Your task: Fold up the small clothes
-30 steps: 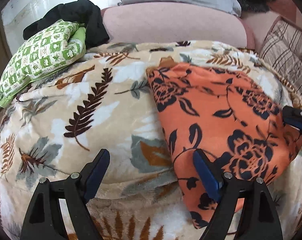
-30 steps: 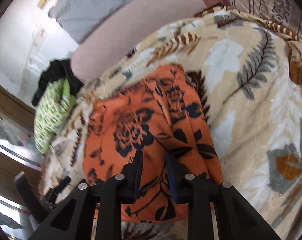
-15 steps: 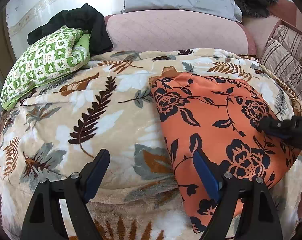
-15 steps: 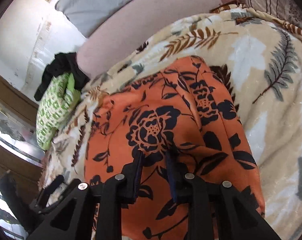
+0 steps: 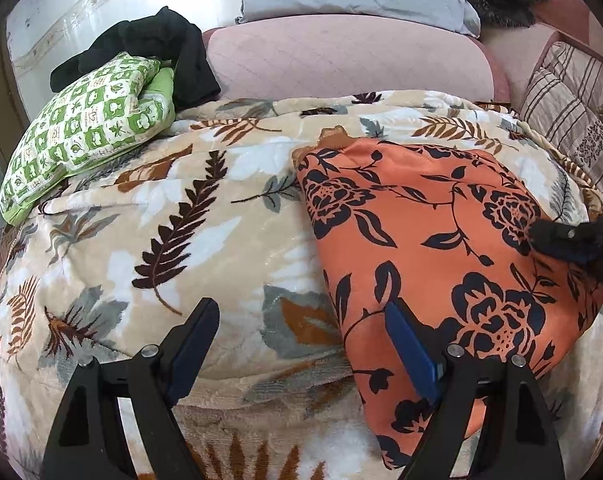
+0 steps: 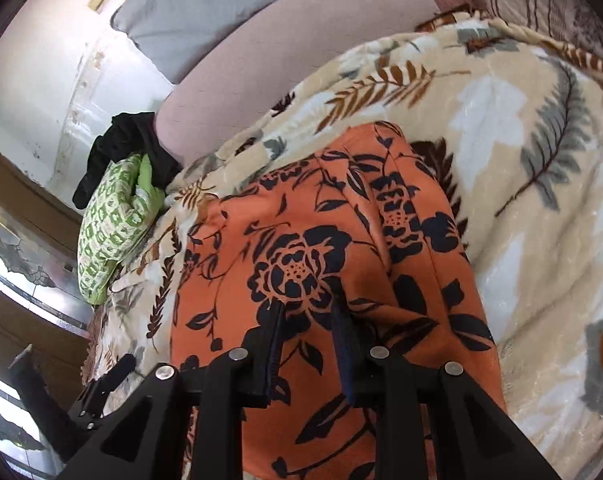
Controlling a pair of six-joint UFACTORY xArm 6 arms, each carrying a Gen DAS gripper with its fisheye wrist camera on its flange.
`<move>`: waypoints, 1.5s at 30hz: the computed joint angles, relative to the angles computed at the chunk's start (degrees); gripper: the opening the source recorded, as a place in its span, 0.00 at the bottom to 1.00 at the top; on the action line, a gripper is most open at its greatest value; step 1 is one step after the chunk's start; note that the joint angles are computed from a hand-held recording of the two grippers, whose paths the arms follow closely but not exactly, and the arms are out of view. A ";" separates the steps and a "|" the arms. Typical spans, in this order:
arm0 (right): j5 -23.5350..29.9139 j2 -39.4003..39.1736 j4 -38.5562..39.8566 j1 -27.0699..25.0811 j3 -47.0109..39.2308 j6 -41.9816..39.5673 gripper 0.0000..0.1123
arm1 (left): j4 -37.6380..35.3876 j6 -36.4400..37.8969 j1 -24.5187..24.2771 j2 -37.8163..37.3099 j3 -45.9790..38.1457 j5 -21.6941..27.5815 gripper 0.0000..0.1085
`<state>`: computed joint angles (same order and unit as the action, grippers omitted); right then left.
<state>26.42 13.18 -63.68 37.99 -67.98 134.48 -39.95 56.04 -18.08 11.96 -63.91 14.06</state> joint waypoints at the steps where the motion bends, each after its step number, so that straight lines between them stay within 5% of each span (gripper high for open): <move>1: 0.11 -0.44 0.15 0.07 0.12 -0.15 0.24 | 0.04 -0.07 0.02 0.05 -0.06 0.11 0.79; 7: 1.41 -5.42 -9.85 0.11 4.35 10.23 0.24 | -0.48 -0.20 0.70 0.33 -1.34 3.20 0.79; 9: 1.37 -7.73 -14.05 -0.26 6.71 15.66 0.35 | -1.49 0.61 1.04 0.51 -2.21 5.21 0.79; 10: 1.29 -8.91 -15.41 -0.55 8.10 18.23 0.60 | -2.26 1.36 1.04 0.51 -2.37 5.48 0.79; 11: 2.04 -10.03 -17.23 -0.49 9.38 21.18 0.70 | -3.06 2.26 0.95 0.46 -2.37 5.37 0.79; 13: 5.57 -12.08 -19.52 0.47 11.59 25.61 0.70 | -4.31 3.84 0.88 0.51 -2.67 6.23 0.79; 20: -1.66 -13.30 -24.03 -3.18 14.94 32.34 0.70 | -7.86 3.37 4.53 3.71 -9.92 22.90 0.79; 32: -4.97 -11.93 -28.16 -5.02 15.85 39.05 0.70 | -7.53 7.19 2.44 1.90 -6.75 16.90 0.79; 45: -4.31 -10.99 -27.02 -4.05 14.10 36.54 0.70 | -7.66 8.84 1.41 0.87 -5.14 14.13 0.79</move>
